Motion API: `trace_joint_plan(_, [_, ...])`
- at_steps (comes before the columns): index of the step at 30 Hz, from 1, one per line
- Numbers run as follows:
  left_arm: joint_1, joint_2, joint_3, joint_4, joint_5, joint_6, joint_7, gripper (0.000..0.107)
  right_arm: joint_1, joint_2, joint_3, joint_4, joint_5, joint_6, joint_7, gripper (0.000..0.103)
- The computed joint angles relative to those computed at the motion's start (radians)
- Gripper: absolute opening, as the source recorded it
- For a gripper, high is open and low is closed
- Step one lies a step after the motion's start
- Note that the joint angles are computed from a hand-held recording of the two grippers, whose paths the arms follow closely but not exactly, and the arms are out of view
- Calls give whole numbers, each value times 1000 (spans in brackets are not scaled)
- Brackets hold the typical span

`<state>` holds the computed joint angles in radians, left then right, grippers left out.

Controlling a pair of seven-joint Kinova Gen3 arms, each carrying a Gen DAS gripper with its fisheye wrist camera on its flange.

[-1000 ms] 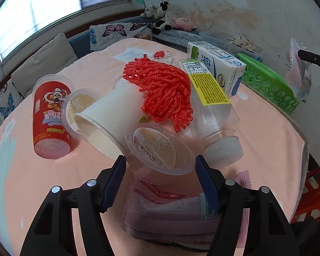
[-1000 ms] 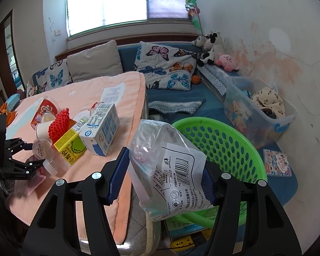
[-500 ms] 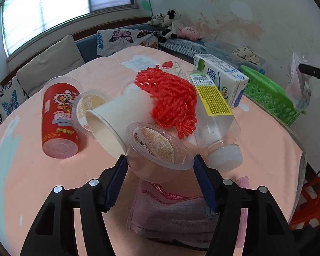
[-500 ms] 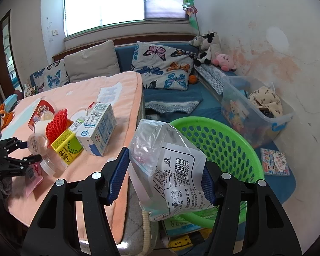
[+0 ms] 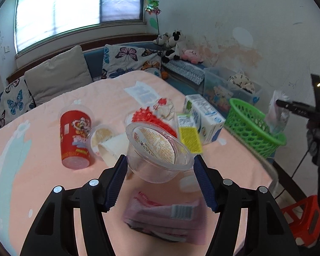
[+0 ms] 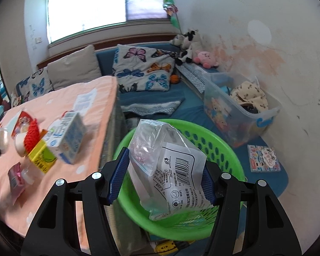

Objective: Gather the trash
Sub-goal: 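Drop the bag and cup into the green basket with both grippers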

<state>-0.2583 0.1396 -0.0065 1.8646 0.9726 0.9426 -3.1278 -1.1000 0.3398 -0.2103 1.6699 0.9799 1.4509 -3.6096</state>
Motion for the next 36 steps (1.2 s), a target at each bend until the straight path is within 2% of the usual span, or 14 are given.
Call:
trace_joint_plan(3, [17,-16,11,-14,1,40,49,62,19,-11,4,37,-6,-17,-11,62])
trace_joint_plan(6, [51,-30,23,-15,5,41,74,62,43,-32,-2,82,-12,-59,-29,65])
trace_joint_plan(11, [142,-32,63,-31,3,16,139,62,54,-48,-18,124,-11,-72,-46,77])
trace_joint_plan(15, [224,-18,102,-56,-26,-20,208,62,57,-69,-33,158,-10,-83,-63,81])
trace_joint_plan(23, [390,52,190,-130,-151,-125,385,62,34,-105,-72,204,-22,-34,-123,81])
trace_joint_plan(28, [465,104,232,-173,-229,-161,489,62,5,-116,-99,222,-34,13,-176,82])
trace_joint_plan(36, [566,165,277,-220,-386,-219,653,62,-23,-126,-128,258,-59,31,-269,82])
